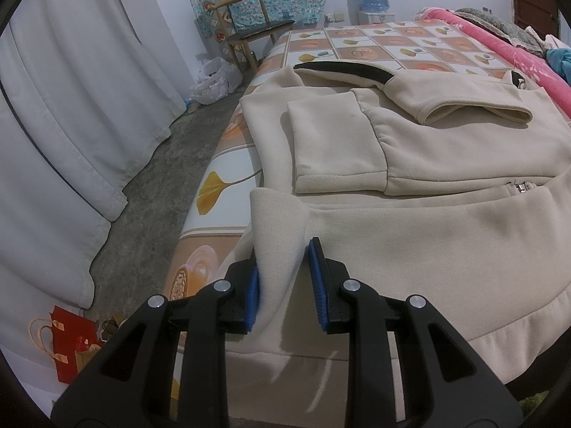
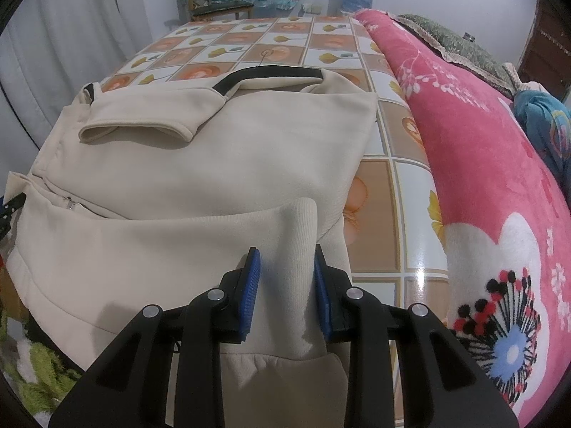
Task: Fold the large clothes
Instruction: 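Lift the side edge with both grippers and fold it over the jacket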
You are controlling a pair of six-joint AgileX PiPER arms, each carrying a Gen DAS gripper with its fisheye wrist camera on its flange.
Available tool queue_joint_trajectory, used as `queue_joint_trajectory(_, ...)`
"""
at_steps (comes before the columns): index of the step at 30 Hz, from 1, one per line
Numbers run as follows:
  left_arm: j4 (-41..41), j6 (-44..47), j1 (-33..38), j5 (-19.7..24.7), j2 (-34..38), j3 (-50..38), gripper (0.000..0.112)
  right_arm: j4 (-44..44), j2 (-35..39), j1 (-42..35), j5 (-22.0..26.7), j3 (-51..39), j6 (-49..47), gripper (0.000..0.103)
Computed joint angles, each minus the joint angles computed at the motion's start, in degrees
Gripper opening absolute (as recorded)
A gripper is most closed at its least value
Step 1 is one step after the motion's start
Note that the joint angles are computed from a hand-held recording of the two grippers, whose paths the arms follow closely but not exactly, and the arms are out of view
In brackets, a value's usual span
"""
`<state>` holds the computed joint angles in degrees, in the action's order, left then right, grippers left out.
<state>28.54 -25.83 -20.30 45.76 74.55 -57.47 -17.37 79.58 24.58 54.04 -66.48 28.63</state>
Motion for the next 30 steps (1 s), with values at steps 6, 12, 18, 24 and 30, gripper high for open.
queue_joint_trajectory(6,3.3,-2.9,-0.3,-2.0,-2.6,2.8,0.008,-2.7,-2.2,2.5,0.8,0.1,3.3,0.007)
queue_joint_trajectory(12,-1.2,2.4,0.4,-1.9,-14.4,5.7,0.005,-9.2,-10.3,10.4,5.0,1.4,10.3,0.006)
queue_joint_trajectory(18,-19.8,20.2,10.1,-0.1,-26.2,4.1,0.005,-17.4,-16.5,20.6,11.6,-1.0,18.8,0.006)
queue_joint_trajectory(24,-39.2,36.7,20.6,-2.4,-19.4,-5.4,0.005,-15.6,-12.4,12.7,4.2,-9.4,10.1,0.006)
queue_joint_trajectory(30,-43.7,41.3,21.7,-2.9,1.9,-25.5,0.005,0.1,0.6,-4.5,-4.6,-23.7,-8.0,0.006)
